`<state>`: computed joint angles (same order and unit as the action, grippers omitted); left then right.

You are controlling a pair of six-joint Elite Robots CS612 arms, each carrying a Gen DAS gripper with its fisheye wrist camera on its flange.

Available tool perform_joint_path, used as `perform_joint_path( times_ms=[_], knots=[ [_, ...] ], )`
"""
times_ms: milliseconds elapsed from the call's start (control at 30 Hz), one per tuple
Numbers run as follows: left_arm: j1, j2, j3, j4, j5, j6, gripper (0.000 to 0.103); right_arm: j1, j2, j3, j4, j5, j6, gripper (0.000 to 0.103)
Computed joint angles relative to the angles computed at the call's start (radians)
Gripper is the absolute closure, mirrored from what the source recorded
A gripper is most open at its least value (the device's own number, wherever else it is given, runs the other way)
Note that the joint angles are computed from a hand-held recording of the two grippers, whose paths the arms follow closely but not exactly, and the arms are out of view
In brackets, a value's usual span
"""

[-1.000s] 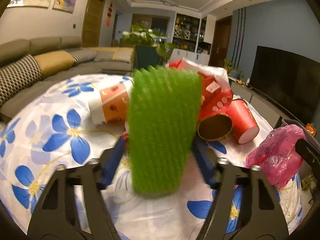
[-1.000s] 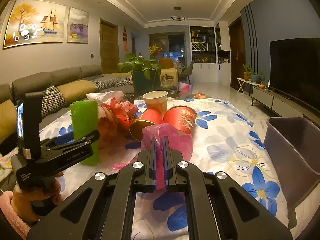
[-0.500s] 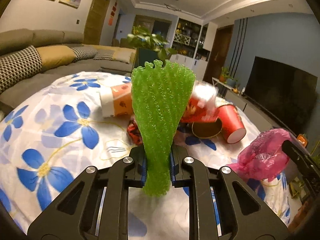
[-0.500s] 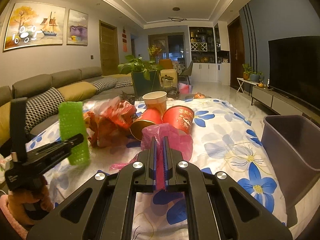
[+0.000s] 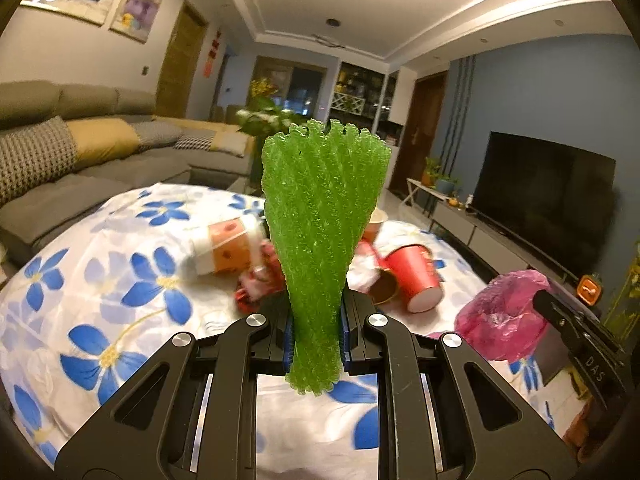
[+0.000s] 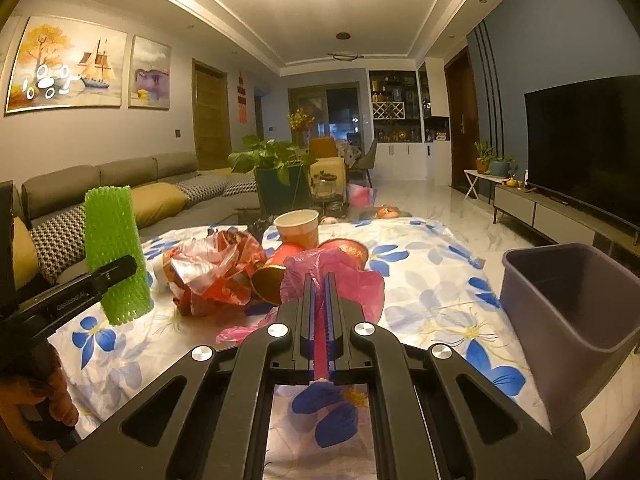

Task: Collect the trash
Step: 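Carry the green net and pink bag over the grey bin with both tools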

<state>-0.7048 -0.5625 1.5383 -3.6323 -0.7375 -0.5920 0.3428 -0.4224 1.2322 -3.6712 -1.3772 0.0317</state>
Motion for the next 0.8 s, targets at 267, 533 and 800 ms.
perform_joint_path(
  times_ms=[267, 533, 800],
  knots=[
    [-0.001, 0.019, -0.088, -0.005, -0.101, 0.144, 0.087, -0.015, -0.013, 0.021, -0.060, -0.049, 0.007, 0.098],
    [0.000, 0.065, -0.229, 0.020, -0.206, 0.289, 0.087, -0.042, -0.021, 0.025, -0.119, -0.164, 0.022, 0.098],
    [0.003, 0.149, -0.440, 0.095, -0.360, 0.373, 0.087, -0.074, -0.013, 0.004, -0.133, -0.307, 0.028, 0.098]
  ],
)
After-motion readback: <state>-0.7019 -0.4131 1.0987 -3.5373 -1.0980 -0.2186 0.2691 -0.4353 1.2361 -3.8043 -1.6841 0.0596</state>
